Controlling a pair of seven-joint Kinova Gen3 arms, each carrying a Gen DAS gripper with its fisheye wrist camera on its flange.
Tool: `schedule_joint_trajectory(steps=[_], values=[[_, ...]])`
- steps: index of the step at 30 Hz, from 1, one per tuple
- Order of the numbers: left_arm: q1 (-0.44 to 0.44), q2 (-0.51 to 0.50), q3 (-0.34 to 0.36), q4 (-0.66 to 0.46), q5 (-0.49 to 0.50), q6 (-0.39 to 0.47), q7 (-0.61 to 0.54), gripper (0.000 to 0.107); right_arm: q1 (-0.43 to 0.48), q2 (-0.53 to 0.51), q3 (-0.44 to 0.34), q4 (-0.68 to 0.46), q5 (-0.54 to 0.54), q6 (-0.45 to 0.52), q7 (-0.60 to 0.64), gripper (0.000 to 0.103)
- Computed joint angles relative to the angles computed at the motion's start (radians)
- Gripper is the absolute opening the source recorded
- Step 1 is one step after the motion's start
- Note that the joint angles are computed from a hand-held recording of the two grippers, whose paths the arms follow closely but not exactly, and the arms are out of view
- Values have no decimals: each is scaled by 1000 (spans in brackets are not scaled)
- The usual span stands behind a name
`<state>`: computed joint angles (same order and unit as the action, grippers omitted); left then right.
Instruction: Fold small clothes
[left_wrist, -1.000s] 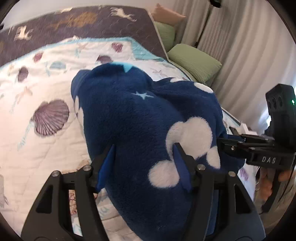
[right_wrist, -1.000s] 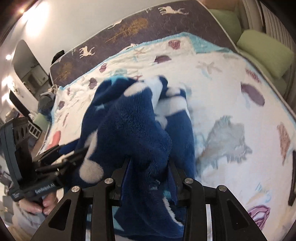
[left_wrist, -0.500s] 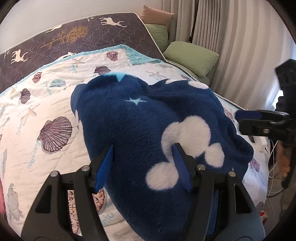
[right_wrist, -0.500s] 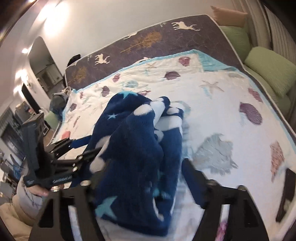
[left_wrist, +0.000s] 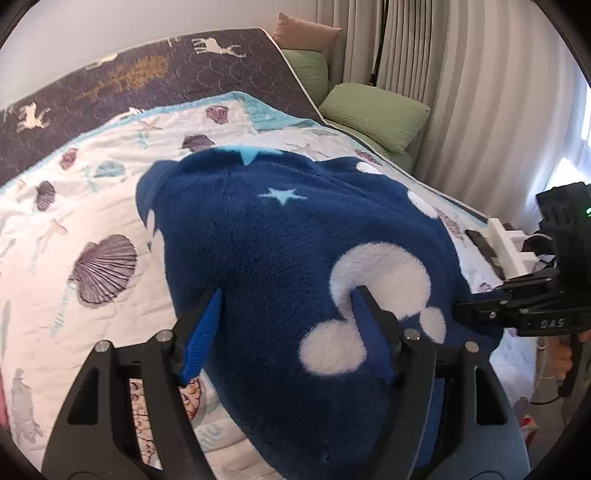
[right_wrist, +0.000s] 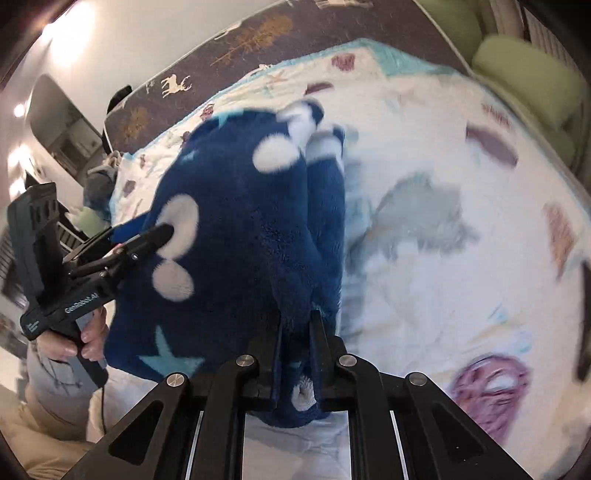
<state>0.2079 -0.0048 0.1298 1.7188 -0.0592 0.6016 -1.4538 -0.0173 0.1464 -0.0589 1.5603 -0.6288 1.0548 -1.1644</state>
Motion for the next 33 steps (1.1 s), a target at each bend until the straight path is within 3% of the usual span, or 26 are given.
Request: schedule_joint_trajectory(steps=[2, 3, 4, 6, 9, 11, 18, 23, 27, 30, 33], values=[[-50, -9, 33, -7, 35, 18, -32, 73, 5, -18, 2, -3, -14, -2, 3, 20], [-65, -13, 30, -13, 72, 30, -58, 72, 17, -29, -11, -15, -8, 2, 0, 31], [-65, -17, 10, -17, 113, 41, -84, 73, 10, -43, -9, -33, 15, 2, -10, 57], [-46, -26, -51, -18, 194, 52, -121, 74, -33, -73, 23, -45, 59, -30, -37, 89], [2, -24, -166, -3, 316, 54, -187, 80, -11, -82, 28, -73, 15, -36, 2, 90], [-7, -13, -199, -5, 397, 83, -210, 83, 1, -59, 34, -111, -25, 4, 4, 91], [-76, 36, -221, 9, 629, 120, -371, 103, 43, 43, 5, -185, -125, 98, 23, 100], [-159, 89, -210, 10, 829, 199, -506, 103, 84, 188, -43, -241, -203, 158, 35, 103], [-224, 131, -194, 25, 981, 265, -617, 103, 163, 318, -101, -297, -297, 280, 46, 103], [-246, 159, -189, 28, 1046, 304, -668, 103, 200, 415, -132, -351, -344, 386, 44, 103], [-265, 187, -177, 24, 1087, 330, -697, 103, 201, 433, -143, -393, -326, 426, 51, 103]])
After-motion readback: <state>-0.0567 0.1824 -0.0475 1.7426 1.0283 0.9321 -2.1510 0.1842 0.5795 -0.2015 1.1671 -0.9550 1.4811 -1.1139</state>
